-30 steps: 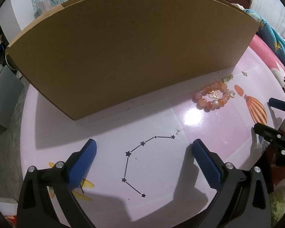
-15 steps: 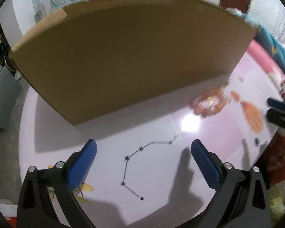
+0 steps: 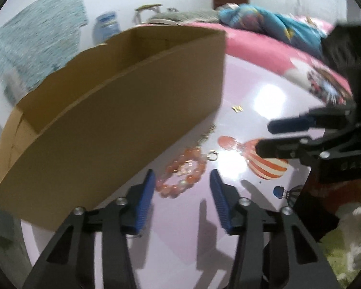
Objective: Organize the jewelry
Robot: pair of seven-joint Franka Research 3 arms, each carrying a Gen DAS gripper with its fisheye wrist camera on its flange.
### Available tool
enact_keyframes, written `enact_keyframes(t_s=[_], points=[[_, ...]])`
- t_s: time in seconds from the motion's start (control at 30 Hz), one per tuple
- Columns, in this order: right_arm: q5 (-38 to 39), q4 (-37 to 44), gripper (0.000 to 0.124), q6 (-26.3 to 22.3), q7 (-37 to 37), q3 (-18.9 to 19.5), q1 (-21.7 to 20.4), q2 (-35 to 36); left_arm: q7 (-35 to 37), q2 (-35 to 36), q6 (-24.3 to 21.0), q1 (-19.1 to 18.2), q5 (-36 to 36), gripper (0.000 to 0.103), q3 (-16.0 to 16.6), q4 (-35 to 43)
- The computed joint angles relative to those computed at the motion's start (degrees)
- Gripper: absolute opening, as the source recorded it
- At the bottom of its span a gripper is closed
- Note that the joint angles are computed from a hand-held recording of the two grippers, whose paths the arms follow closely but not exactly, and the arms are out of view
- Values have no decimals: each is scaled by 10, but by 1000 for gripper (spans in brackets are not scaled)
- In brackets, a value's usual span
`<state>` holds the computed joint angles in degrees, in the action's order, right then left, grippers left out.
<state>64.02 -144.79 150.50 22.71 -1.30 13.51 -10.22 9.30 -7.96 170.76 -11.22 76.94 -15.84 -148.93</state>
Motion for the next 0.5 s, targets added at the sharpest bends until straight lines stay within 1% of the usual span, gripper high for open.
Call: enact_keyframes(t_s=[0.03,0.07,0.1,0.13,0.17,0.23,0.27,0.3,0.37,0.43,0.5], points=[[3,0,48,-1,-3,-1,0,-1,19,7,-2,-2,-14,34,1,4],[6,-1,47,-2,-6,-2,0,-1,44,15,-2,-4,-30,31,3,8],[10,-1,46,-4,-11,-3,0,-2,59,28,-6,-4,-40,26,4,17],[13,-1,46,-5,-13,-4,-1,-2,88,28,-9,-8,-66,23,7,16],[17,-2,46,-6,-17,-4,-1,-3,112,34,-17,-11,-86,22,8,18],[23,0,43,-14,-23,-7,-3,-1,138,42,-23,-14,-103,18,8,23],[27,0,41,-18,-26,-8,-5,0,135,49,-24,-15,-97,15,8,29],[29,1,40,-22,-29,-9,-7,0,149,46,-22,-16,-109,10,10,26],[34,2,38,-31,-32,-11,-11,1,154,46,-30,-19,-109,10,9,29],[37,3,36,-41,-33,-13,-15,1,145,45,-31,-20,-101,9,8,32],[41,2,35,-47,-37,-14,-19,-1,138,29,-31,-20,-103,9,8,25]])
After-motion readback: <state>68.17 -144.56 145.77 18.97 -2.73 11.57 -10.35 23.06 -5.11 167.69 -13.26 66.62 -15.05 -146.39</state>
